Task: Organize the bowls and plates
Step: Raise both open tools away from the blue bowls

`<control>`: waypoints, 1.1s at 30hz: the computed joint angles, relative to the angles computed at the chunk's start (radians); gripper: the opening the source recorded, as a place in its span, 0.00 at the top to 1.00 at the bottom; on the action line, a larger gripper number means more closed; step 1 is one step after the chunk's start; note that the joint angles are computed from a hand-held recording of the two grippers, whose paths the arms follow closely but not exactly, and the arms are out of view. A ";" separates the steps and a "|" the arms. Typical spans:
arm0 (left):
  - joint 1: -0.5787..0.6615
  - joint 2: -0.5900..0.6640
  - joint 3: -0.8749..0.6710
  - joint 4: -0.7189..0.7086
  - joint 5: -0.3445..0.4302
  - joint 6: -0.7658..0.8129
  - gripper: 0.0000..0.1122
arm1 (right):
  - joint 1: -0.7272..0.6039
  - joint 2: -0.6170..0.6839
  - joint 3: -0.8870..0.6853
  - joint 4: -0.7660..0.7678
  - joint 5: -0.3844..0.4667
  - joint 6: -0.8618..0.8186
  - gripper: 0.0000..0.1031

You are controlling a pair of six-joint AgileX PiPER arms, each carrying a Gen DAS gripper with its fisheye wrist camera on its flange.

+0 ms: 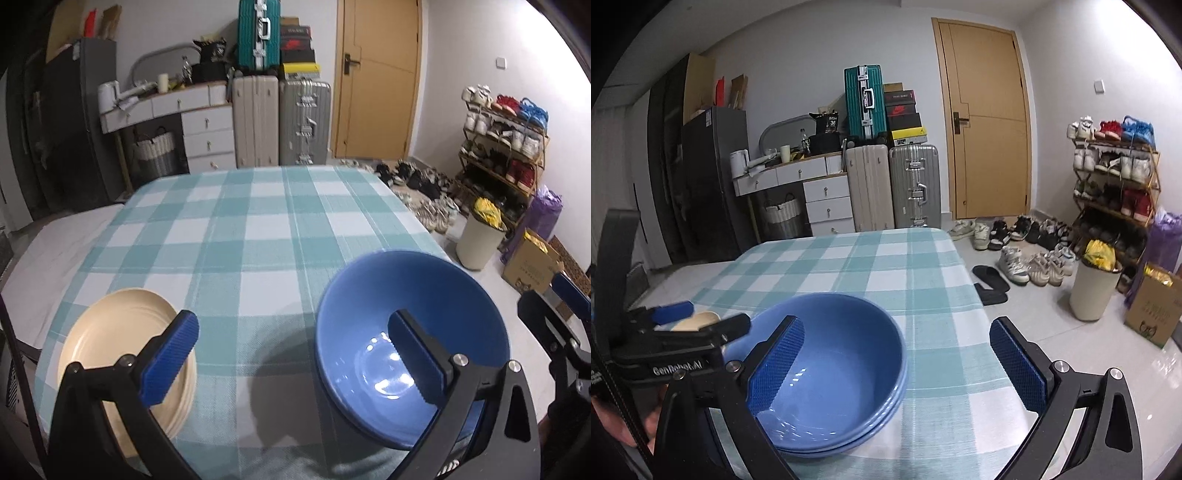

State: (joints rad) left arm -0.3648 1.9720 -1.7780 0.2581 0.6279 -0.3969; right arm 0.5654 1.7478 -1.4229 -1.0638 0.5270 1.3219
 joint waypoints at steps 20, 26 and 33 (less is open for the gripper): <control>0.013 0.165 -0.265 -0.104 0.178 0.177 0.08 | -0.032 0.096 -0.100 0.101 -0.036 -0.117 0.01; 0.038 0.113 -0.175 -0.166 0.108 0.201 0.08 | -0.077 0.075 -0.072 0.174 -0.072 -0.087 0.01; 0.072 0.147 -0.236 -0.306 0.171 0.278 0.08 | -0.123 0.088 -0.088 0.406 -0.105 -0.276 0.01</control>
